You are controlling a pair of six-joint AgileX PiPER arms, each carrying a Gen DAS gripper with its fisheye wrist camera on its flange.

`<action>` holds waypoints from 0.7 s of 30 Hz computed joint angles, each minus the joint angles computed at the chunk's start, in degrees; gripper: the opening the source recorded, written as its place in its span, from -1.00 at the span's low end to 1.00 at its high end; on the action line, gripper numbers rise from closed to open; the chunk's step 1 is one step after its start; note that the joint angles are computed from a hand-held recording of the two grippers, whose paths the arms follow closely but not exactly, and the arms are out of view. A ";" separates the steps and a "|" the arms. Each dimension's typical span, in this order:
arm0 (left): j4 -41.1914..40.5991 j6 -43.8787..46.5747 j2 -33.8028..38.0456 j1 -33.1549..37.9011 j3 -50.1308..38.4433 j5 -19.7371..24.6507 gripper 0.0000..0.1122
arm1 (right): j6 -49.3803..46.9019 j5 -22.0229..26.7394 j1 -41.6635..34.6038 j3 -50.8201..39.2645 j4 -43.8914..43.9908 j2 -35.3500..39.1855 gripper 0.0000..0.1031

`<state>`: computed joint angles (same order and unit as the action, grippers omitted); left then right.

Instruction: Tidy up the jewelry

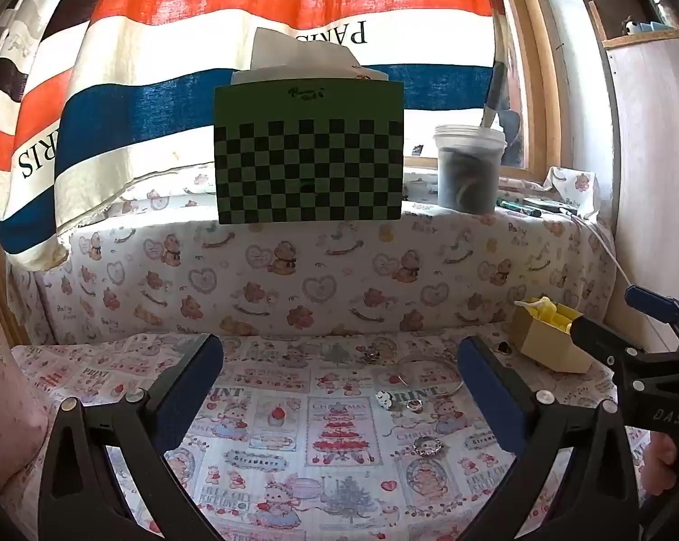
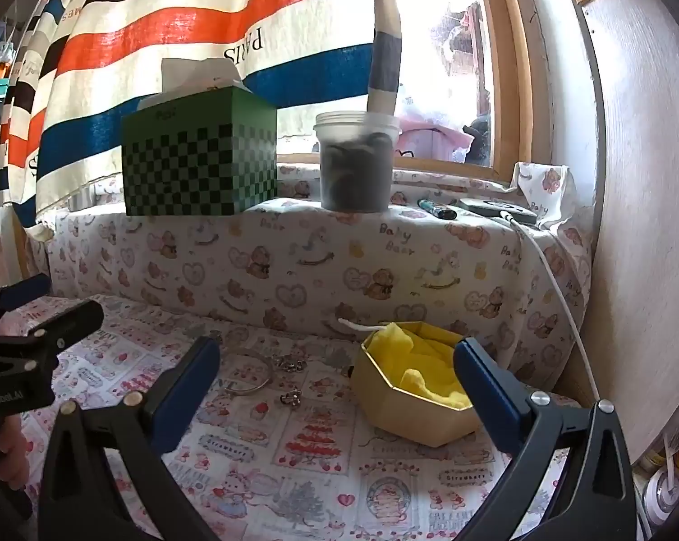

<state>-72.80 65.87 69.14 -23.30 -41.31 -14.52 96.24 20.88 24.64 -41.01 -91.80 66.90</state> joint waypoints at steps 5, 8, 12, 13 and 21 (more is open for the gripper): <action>-0.25 1.24 0.05 -0.25 -0.01 -0.61 0.83 | 1.16 -0.56 -0.20 0.16 -0.63 -0.24 1.00; -0.28 1.72 -0.07 0.20 -0.01 -0.12 0.83 | 0.66 -0.50 -0.12 0.09 -0.26 -0.22 1.00; 1.93 -0.56 0.37 0.07 0.11 -0.35 0.83 | 0.58 -0.18 0.11 0.10 -0.25 -0.27 1.00; 1.80 -0.69 0.30 -0.09 0.20 -0.26 0.83 | 0.53 -0.14 0.16 0.08 -0.19 -0.26 1.00; -0.97 1.00 0.22 -1.76 0.28 -2.53 0.83 | 0.32 -0.56 -0.17 -0.07 -0.13 -0.10 1.00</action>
<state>-73.78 66.87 69.36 -25.07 -41.04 -17.05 96.56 20.32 24.47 -41.08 -91.93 66.80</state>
